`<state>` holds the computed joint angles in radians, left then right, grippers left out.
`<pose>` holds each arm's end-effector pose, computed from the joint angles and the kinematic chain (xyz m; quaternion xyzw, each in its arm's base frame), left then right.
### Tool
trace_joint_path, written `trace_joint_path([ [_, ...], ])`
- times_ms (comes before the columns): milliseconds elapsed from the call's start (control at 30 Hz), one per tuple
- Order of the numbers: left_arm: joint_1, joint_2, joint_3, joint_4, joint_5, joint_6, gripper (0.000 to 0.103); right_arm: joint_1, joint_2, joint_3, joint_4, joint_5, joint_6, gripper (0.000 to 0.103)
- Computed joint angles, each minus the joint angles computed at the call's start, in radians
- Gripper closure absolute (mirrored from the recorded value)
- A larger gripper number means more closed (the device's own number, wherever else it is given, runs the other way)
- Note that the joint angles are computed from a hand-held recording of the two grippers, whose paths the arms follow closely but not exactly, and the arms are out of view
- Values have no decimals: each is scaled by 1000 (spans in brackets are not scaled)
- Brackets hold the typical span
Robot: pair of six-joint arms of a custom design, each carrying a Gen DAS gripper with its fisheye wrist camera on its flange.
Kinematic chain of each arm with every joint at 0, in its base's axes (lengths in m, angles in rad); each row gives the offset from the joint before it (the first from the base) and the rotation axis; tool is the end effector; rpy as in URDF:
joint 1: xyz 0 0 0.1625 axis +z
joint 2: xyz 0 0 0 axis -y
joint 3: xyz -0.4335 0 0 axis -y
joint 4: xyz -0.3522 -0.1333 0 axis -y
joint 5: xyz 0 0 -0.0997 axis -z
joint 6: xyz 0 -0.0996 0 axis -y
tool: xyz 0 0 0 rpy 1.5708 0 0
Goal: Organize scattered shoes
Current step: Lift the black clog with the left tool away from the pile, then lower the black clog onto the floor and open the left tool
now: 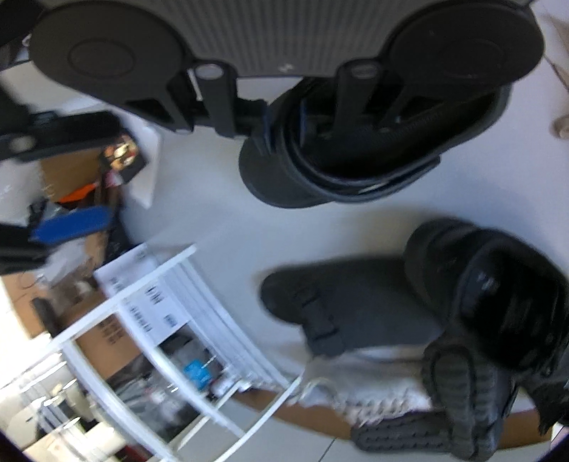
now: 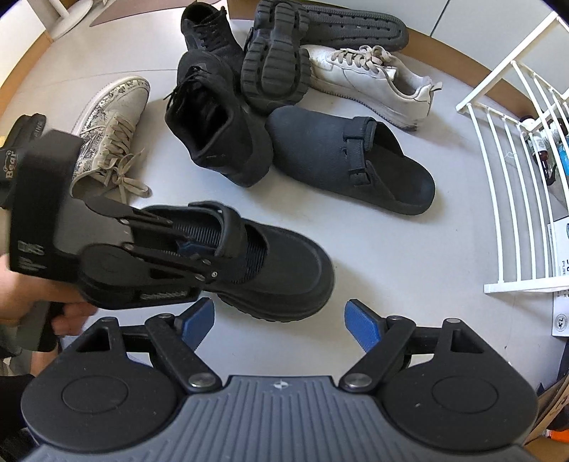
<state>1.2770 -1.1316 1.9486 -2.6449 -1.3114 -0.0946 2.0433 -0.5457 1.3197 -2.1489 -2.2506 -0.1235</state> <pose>-0.0062 -0.5689 0.2303 0.0813 0.9802 -0.1495 0.1013 0.3839 -0.5957 0.0459 0.3067 -0.8873 -0.0332 0.3428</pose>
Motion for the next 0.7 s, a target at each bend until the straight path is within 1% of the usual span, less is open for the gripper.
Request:
trace_joint_path([
  [33,2,-1,3,12,6,-9,75,0,-1,0,1,3,0,18],
  [67,4,-2,6,23,13,-18,71,0,-1,0,4,8,-1,18],
  [100,3,-6,15,10,18,-13,67,0,-1,-1,6,12,-3,18],
  [167,8,-20,28,-22,-9,13,47,0,-1,-3,9,24,-9,18],
  [233,8,-29,27,-28,-18,24,38,1,1,-3,11,30,-16,18],
  [267,6,-36,25,-21,-21,32,36,1,1,-3,13,30,-17,18],
  [400,10,-61,14,30,-26,41,36,-2,0,-2,20,33,-13,18],
  [500,8,-91,11,38,3,55,36,-6,-1,8,-10,34,-33,18],
  [567,8,-106,7,43,12,58,34,-8,-1,9,-6,32,-32,18],
  [700,11,-130,3,67,20,81,33,-7,-7,23,-33,58,-77,20],
])
